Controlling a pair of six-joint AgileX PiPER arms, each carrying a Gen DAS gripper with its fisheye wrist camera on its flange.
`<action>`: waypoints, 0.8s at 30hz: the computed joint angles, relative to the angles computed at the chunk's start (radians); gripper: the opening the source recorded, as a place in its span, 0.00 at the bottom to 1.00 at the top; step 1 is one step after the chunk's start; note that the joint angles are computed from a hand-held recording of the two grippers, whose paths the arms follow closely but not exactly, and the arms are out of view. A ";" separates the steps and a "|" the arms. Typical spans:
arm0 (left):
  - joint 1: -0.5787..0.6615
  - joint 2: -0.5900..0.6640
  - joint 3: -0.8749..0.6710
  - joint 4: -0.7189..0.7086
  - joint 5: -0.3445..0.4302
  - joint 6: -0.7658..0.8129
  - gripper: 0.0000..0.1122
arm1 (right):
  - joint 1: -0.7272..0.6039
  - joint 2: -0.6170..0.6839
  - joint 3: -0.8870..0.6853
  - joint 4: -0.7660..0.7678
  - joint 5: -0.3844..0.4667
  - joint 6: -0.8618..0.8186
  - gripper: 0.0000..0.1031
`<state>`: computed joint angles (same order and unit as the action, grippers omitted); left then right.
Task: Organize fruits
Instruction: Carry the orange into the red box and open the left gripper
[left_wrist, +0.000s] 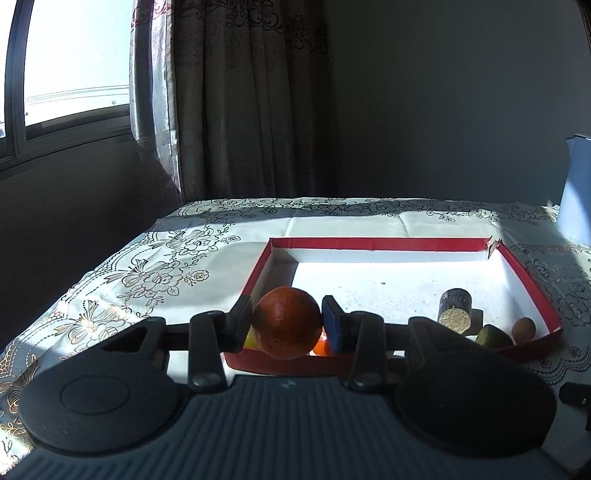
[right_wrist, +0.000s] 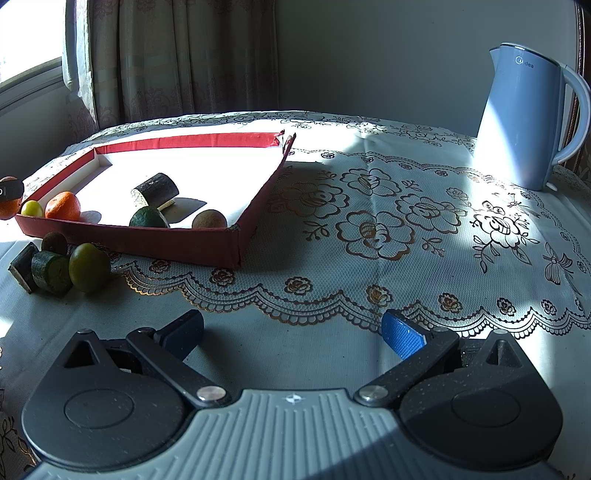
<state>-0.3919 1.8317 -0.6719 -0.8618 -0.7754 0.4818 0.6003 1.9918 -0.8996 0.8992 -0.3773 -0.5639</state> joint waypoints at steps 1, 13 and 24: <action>0.005 0.007 -0.013 -0.002 0.003 0.009 0.33 | 0.000 0.000 0.000 0.000 0.000 0.000 1.00; 0.078 0.123 -0.168 0.011 0.062 0.047 0.33 | 0.001 0.000 -0.001 0.003 0.000 -0.002 1.00; 0.078 0.169 -0.201 -0.015 0.058 0.070 0.40 | -0.002 0.002 -0.007 0.000 0.008 -0.002 1.00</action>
<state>-0.3143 2.0011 -0.8731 -0.8768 -0.7175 0.5519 0.5981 1.9937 -0.9062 0.8992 -0.3694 -0.5659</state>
